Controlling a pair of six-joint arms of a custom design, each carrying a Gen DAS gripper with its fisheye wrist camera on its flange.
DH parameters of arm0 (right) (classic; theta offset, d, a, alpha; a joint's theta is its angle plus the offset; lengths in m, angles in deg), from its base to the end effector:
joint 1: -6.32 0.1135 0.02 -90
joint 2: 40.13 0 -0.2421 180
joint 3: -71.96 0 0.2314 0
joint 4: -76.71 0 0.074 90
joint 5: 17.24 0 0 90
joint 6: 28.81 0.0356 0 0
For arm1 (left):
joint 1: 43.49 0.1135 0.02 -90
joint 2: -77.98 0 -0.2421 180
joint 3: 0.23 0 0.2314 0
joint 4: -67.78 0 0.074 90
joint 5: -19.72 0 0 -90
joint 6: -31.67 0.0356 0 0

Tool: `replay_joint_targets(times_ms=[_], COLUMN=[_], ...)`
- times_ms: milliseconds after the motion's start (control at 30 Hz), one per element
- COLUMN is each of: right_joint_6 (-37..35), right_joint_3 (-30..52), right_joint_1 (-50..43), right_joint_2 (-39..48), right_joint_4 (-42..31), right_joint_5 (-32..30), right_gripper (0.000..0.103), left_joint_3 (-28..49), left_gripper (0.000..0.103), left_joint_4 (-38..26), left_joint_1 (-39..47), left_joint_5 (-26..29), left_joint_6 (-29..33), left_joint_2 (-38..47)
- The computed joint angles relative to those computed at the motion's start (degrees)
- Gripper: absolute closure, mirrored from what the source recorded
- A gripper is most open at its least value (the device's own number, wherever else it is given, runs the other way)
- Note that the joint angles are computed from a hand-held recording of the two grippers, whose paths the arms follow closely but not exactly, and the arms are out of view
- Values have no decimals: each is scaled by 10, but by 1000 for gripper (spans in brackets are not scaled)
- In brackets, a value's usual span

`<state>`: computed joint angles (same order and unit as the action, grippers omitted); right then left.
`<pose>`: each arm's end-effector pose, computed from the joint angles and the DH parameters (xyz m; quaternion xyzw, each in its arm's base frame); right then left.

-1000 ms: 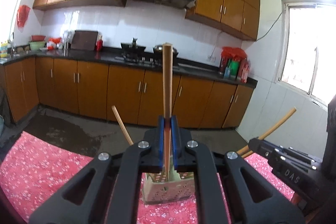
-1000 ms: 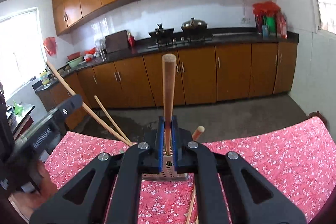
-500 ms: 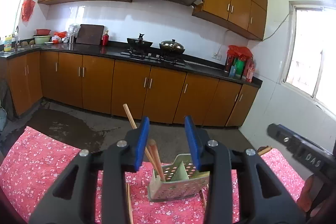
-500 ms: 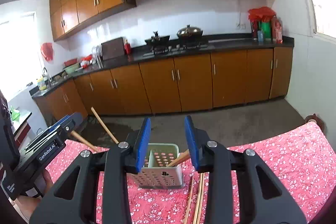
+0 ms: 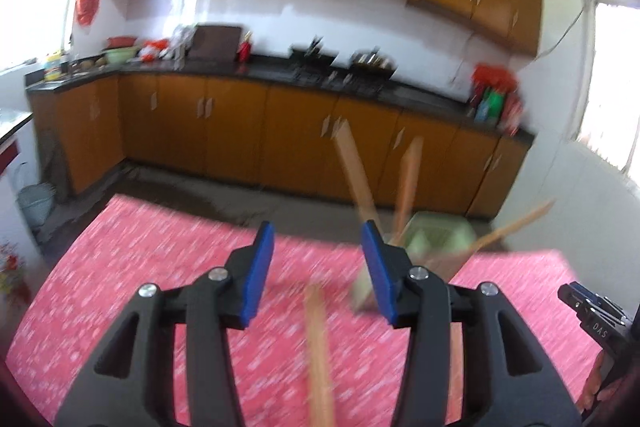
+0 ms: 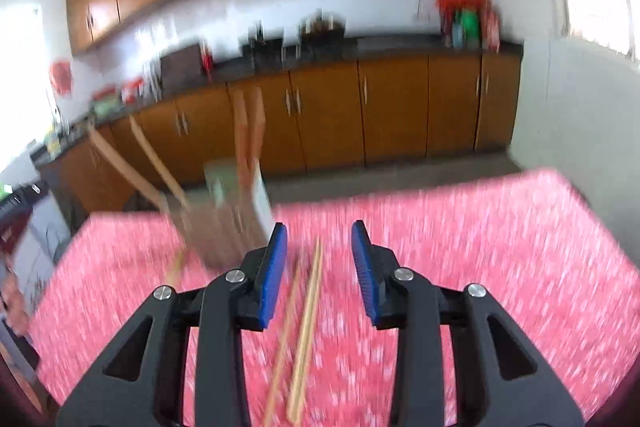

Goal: Organize utensils
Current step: 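Move back to the table and grasp a chopstick with the right tool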

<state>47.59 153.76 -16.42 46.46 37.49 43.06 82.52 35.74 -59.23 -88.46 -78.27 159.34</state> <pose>0.2942 -0.1042 0.2629 -0.0289 0.8949 0.1064 0.4323 0.2992 -0.0728 0.3035 -0.1096 0.8545 -0.0191 0.5074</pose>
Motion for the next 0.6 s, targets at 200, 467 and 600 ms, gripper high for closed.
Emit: replay_joint_targets(times_ms=[200, 467, 600], right_joint_6=[-18, -11, 3], right_joint_3=[-65, -120, -133], right_joint_1=[45, 78, 89], right_joint_2=[92, 99, 98], right_joint_4=[26, 88, 117], right_joint_5=[38, 94, 125], right_gripper=[91, 95, 95], left_joint_3=[-120, -166, -156], left_gripper=[59, 61, 62], left_joint_4=[3, 35, 38], left_joint_1=[36, 25, 8], left_joint_5=[53, 70, 80], left_joint_6=[-30, -27, -29], left_joint_2=[13, 49, 74])
